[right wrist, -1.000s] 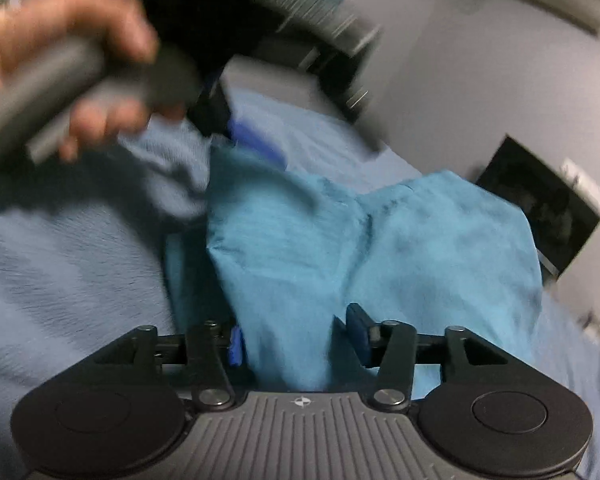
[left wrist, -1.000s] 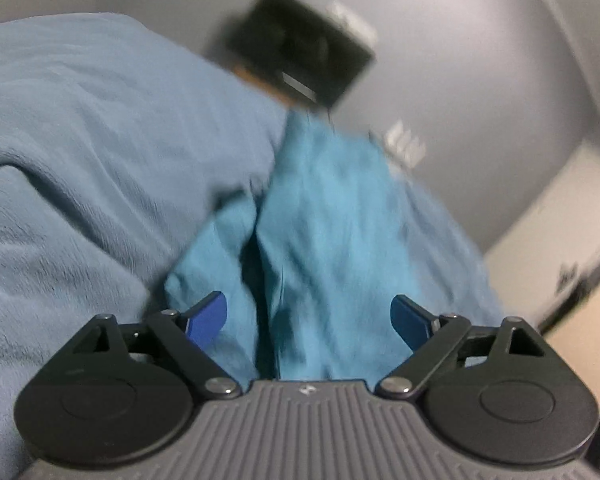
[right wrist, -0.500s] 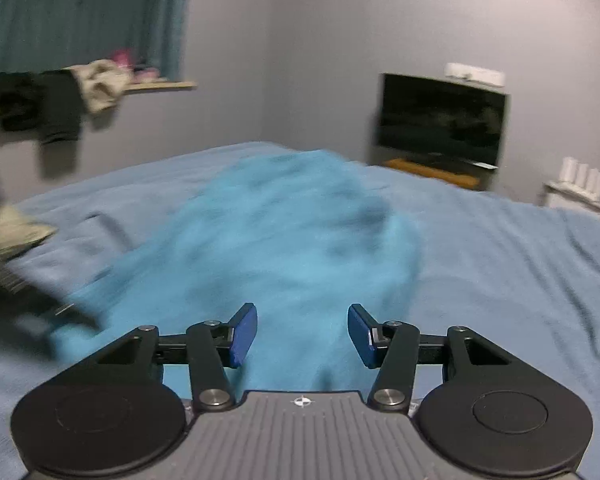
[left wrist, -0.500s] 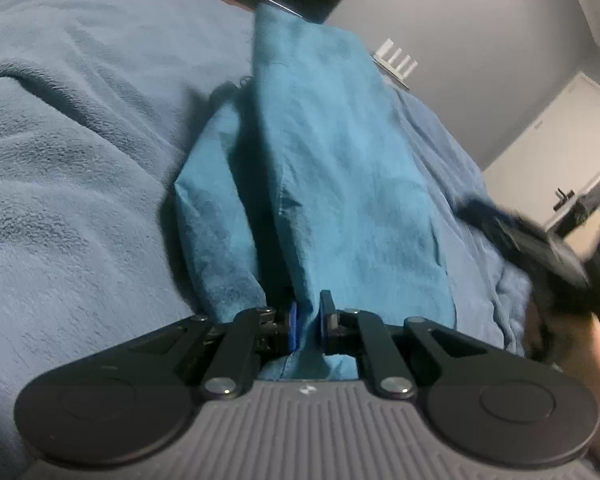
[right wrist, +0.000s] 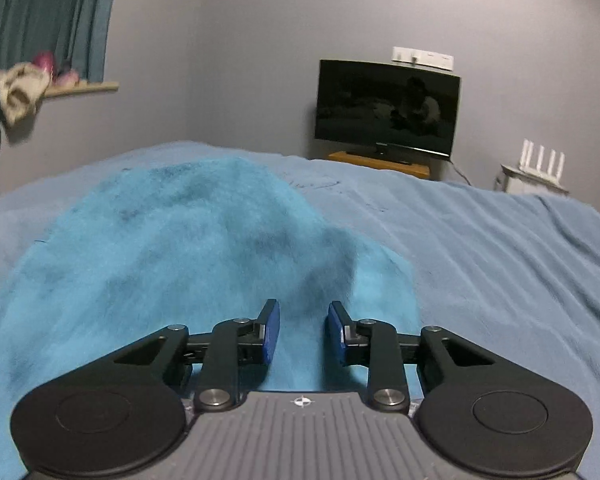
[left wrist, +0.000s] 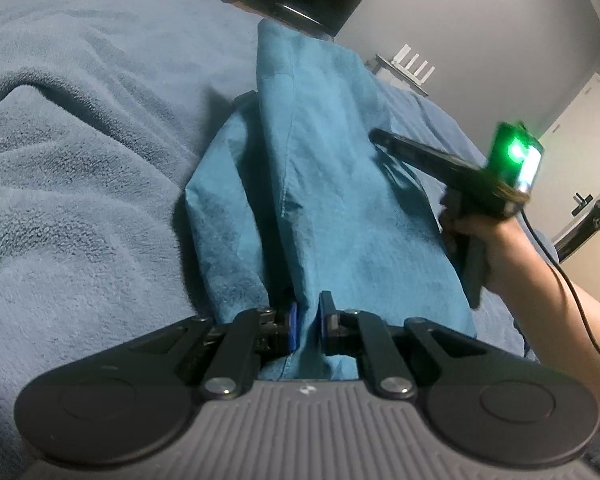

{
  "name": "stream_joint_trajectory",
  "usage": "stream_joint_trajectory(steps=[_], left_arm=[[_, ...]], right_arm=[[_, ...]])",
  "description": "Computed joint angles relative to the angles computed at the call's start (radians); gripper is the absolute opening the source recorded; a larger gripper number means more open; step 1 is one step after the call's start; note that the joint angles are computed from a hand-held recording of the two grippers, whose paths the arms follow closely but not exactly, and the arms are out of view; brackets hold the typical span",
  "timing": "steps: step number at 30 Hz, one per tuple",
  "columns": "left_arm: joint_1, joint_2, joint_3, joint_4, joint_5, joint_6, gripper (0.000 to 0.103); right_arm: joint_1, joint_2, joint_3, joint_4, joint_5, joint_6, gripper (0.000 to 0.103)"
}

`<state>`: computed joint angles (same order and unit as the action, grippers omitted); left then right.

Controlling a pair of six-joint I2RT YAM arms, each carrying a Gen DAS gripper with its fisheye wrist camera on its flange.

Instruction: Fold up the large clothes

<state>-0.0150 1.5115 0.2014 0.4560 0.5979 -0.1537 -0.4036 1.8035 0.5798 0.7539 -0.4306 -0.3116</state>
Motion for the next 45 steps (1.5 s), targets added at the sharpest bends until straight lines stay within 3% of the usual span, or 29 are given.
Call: stream_joint_trajectory(steps=[4,8,10,14,16,17,18,19,22,24,26,28,31,35,37,39,42,45], left_arm=[[0.029,-0.016,0.0,-0.039,0.024,0.017,0.005],[0.016,-0.027,0.005,-0.054,0.004,-0.008,0.005],[0.006,-0.037,0.01,-0.069,-0.007,-0.02,0.005],[-0.027,-0.047,0.025,-0.1,-0.051,-0.034,0.007],[-0.032,-0.051,0.031,-0.11,-0.052,-0.039,0.008],[-0.033,-0.054,0.033,-0.115,-0.052,-0.041,0.009],[-0.033,-0.052,0.035,-0.115,-0.049,-0.043,0.009],[-0.032,-0.045,0.037,-0.111,-0.047,-0.044,0.009],[-0.032,-0.062,0.038,-0.13,-0.046,-0.045,0.009],[-0.026,-0.073,0.04,-0.145,-0.042,-0.041,0.009],[-0.021,-0.086,0.04,-0.16,-0.041,-0.034,0.009],[-0.022,-0.007,0.04,-0.08,-0.042,-0.033,0.01],[-0.004,0.042,0.05,-0.055,-0.028,-0.025,0.012],[0.014,0.082,0.059,-0.035,-0.011,-0.019,0.012],[0.024,0.079,0.059,-0.043,-0.005,-0.009,0.012],[0.013,0.086,0.051,-0.022,-0.016,-0.017,0.012],[0.003,0.074,0.047,-0.024,-0.026,-0.025,0.012],[-0.007,0.079,0.047,-0.018,-0.032,-0.036,0.012]], right_arm=[[0.124,0.101,0.153,-0.043,0.131,-0.039,0.03],[0.3,0.216,0.394,-0.206,0.294,-0.06,0.03],[0.356,0.243,0.458,-0.255,0.337,-0.099,0.02],[0.396,0.26,0.527,-0.347,0.26,-0.168,0.007],[0.358,0.261,0.558,-0.393,0.162,-0.135,0.009],[0.32,0.25,0.573,-0.425,0.082,-0.09,0.019],[0.268,0.241,0.575,-0.433,0.004,-0.041,0.035],[0.222,0.231,0.567,-0.414,-0.052,0.02,0.042],[0.088,0.212,0.531,-0.344,-0.163,0.147,0.051],[0.02,0.232,0.55,-0.367,-0.192,0.161,0.065],[-0.015,0.279,0.588,-0.406,-0.189,0.107,0.067],[-0.04,0.317,0.6,-0.403,-0.193,0.072,0.066],[-0.069,0.367,0.657,-0.41,-0.117,0.196,0.061],[-0.108,0.348,0.665,-0.472,-0.18,0.286,0.059],[-0.13,0.322,0.648,-0.515,-0.244,0.211,0.072],[-0.175,0.298,0.642,-0.632,-0.326,0.121,0.088],[-0.199,0.422,0.853,-0.905,-0.429,0.086,0.095],[-0.204,0.534,0.997,-1.031,-0.514,0.124,0.099]])
